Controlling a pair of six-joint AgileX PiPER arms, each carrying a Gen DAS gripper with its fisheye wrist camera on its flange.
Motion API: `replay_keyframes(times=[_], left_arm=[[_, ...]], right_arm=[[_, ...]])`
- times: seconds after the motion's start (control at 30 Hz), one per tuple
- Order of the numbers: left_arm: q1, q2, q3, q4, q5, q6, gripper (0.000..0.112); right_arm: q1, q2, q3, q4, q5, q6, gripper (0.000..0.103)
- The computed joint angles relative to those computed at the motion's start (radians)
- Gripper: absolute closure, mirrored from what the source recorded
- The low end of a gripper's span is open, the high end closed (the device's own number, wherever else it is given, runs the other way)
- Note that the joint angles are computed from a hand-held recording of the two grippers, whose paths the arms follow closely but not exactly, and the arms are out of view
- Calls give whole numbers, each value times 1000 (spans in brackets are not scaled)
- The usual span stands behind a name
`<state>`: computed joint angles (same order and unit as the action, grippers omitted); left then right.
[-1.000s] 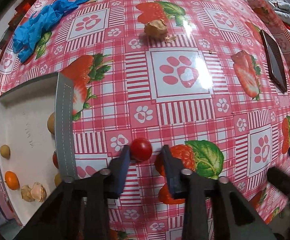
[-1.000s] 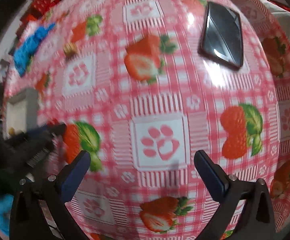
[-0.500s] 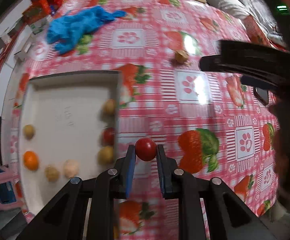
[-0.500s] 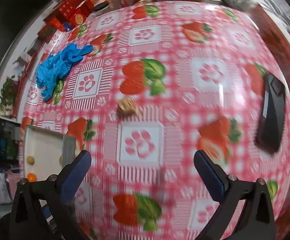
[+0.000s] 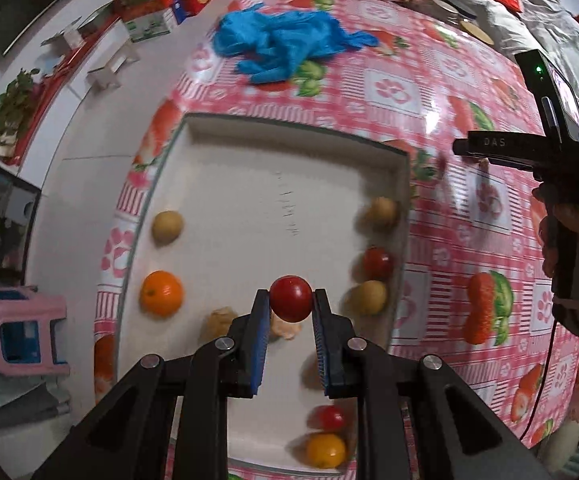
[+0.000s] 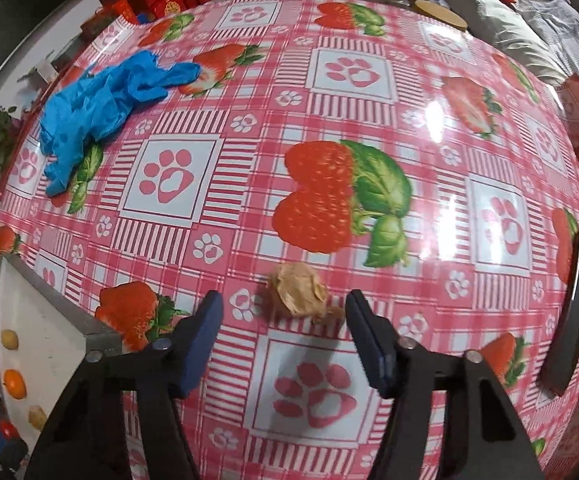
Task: Organize fruits
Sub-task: 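Carry the tomato into the tray with the left tool while the right tool grasps the other walnut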
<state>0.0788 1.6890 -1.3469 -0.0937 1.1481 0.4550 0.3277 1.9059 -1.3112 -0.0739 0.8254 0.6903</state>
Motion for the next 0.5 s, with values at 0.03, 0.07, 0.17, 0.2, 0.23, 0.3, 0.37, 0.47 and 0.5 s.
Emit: replay_keyframes(times=[0.03, 0.07, 0.17, 0.2, 0.23, 0.3, 0.37, 0.47, 0.5], left_arm=[[9, 3, 0, -1, 0, 4, 90], [18, 6, -1, -1, 1, 7, 90], [40, 15, -1, 0, 4, 21, 90], [43, 17, -1, 1, 4, 26, 90], [47, 19, 0, 3, 3, 30, 90], [54, 23, -1, 2, 5, 36, 90], [63, 29, -9, 1, 5, 43, 90], [79, 40, -32, 2, 8, 55, 90], [82, 44, -41, 5, 5, 59, 90]], right_arm=[[-1, 12, -9, 5, 0, 0, 46], [5, 14, -12, -18, -3, 20, 48], [20, 33, -38, -66, 14, 50, 72], [26, 37, -43, -82, 20, 55, 77], [26, 37, -42, -83, 19, 48, 77], [23, 29, -34, -66, 13, 40, 77], [20, -8, -2, -30, -4, 32, 77], [41, -86, 40, 3, -9, 22, 77], [48, -110, 51, 21, -12, 14, 77]])
